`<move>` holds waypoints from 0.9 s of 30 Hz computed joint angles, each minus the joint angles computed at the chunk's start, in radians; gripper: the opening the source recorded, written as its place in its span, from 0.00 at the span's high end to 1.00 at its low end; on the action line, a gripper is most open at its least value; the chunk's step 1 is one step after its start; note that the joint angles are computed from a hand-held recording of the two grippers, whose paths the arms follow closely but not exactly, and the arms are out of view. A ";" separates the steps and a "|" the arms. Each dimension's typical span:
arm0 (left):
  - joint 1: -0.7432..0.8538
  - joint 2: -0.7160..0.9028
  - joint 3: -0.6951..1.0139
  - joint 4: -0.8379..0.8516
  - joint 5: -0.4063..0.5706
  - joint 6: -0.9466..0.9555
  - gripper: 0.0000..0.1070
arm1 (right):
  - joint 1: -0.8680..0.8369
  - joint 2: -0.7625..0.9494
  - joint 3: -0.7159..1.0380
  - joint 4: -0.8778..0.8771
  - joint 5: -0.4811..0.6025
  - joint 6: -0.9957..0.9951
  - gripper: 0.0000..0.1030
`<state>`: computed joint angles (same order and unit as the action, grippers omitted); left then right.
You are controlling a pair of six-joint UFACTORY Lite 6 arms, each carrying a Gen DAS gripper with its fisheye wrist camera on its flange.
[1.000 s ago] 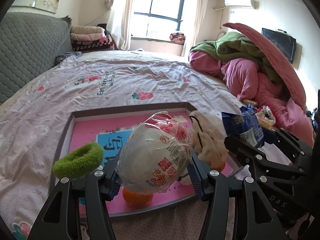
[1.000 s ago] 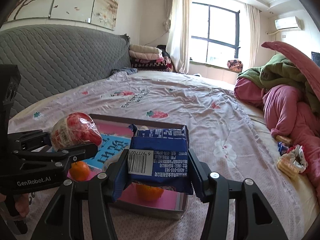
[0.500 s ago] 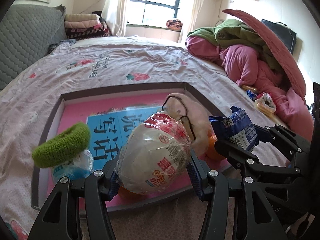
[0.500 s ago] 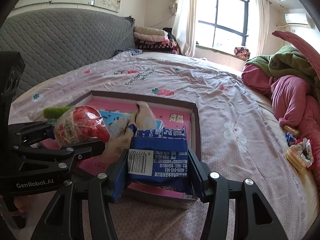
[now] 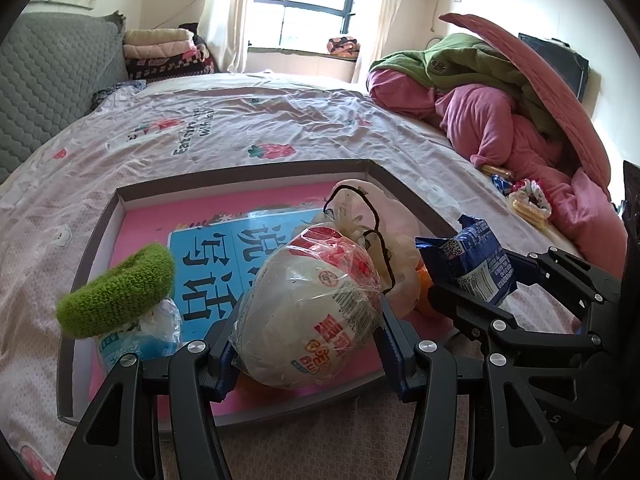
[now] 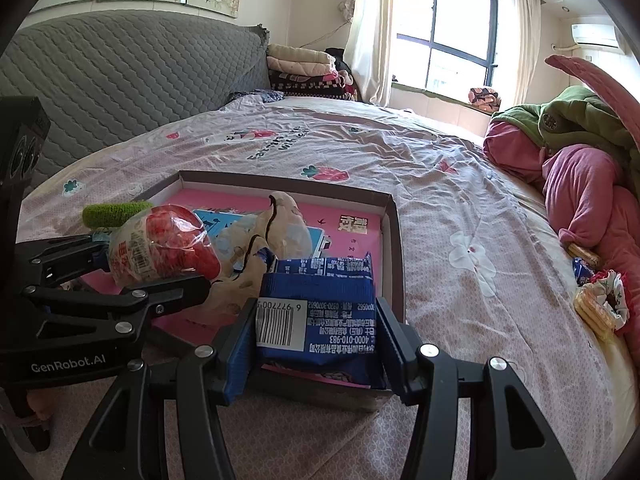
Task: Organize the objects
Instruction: 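Lower the egg package into the box with the left gripper while the right lowers the packet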
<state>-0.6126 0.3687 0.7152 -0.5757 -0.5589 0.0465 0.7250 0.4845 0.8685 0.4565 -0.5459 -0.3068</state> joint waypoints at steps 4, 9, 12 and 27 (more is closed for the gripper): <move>0.004 -0.001 -0.002 0.032 -0.001 -0.017 0.46 | -0.009 -0.010 -0.006 -0.015 0.012 0.016 0.46; 0.014 0.014 0.015 0.074 0.010 -0.032 0.46 | -0.027 -0.003 0.005 -0.035 0.034 0.039 0.46; 0.020 0.025 0.026 0.081 0.014 -0.027 0.44 | -0.030 0.001 0.010 -0.034 0.035 0.036 0.46; 0.017 0.028 0.044 0.002 0.041 0.071 0.40 | -0.030 0.017 0.030 -0.009 0.042 -0.007 0.46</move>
